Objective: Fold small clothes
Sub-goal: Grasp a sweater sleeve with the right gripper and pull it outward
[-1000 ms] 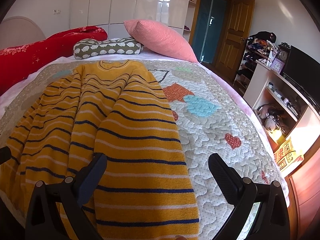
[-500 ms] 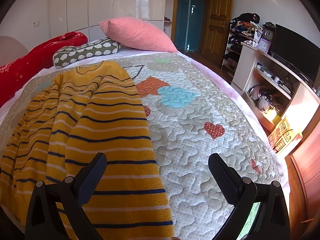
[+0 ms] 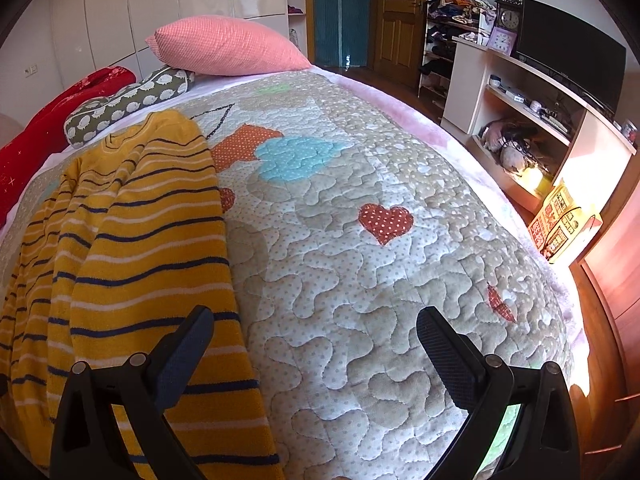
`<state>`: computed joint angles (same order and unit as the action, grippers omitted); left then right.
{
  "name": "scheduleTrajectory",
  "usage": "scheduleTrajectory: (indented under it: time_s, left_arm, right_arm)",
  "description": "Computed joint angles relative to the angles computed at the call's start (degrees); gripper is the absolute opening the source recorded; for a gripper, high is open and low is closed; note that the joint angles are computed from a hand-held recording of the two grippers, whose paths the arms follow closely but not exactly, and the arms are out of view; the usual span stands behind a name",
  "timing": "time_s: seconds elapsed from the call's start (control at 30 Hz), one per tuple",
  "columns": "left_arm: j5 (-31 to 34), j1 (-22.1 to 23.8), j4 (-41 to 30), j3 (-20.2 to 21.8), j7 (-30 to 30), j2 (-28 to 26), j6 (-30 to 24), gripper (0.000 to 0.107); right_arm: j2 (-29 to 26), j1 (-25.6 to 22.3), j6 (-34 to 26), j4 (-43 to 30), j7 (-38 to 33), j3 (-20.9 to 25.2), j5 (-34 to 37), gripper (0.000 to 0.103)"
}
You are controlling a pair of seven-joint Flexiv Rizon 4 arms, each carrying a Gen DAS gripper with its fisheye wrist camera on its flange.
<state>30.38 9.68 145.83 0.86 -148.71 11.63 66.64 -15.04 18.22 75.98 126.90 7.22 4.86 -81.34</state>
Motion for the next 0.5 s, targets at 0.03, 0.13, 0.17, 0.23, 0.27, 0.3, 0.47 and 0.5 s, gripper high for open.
scheduleTrajectory:
  time_s: [0.03, 0.13, 0.17, 0.23, 0.27, 0.3, 0.47, 0.5]
  left_arm:
    - [0.4, 0.13, -0.08, -0.2, -0.34, -0.11, 0.02, 0.103]
    - [0.38, 0.17, -0.06, 0.03, -0.36, -0.82, 0.6, 0.103]
    - [0.73, 0.22, -0.14, -0.08, -0.75, -0.99, 0.74, 0.103]
    - [1.66, 0.3, -0.42, -0.25, -1.41, -1.15, 0.58, 0.103]
    - [2.14, 0.25, -0.54, -0.4, -1.82, -1.15, 0.35, 0.103]
    - [2.76, 0.26, -0.64, -0.51, -2.38, -1.24, 0.32, 0.103]
    - [3.32, -0.21, -0.24, 0.01, -3.58, -1.32, 1.07, 0.103]
    - [3.11, -0.28, -0.03, 0.2, -3.49, -1.38, 1.49, 0.103]
  right_arm:
    - [-0.48, -0.17, 0.37, 0.0, -0.85, 0.11, 1.19, 0.102]
    - [-2.06, -0.3, 2.27, 0.15, -4.55, 0.34, 6.55, 0.102]
    - [-2.57, -0.31, 3.44, 0.34, -5.75, 0.27, 8.71, 0.102]
    - [-2.58, 0.54, 5.17, 0.76, -3.98, -1.79, 7.11, 0.102]
    - [-2.54, 0.74, 5.28, 0.85, -4.39, -1.99, 7.36, 0.102]
    - [-2.62, 0.9, 5.26, 0.89, -5.34, -1.91, 8.31, 0.102]
    - [-3.46, 1.48, 7.36, 1.26, -12.2, -1.45, 17.06, 0.102]
    - [-3.55, 1.5, 7.72, 1.38, -14.06, -1.16, 19.3, 0.102]
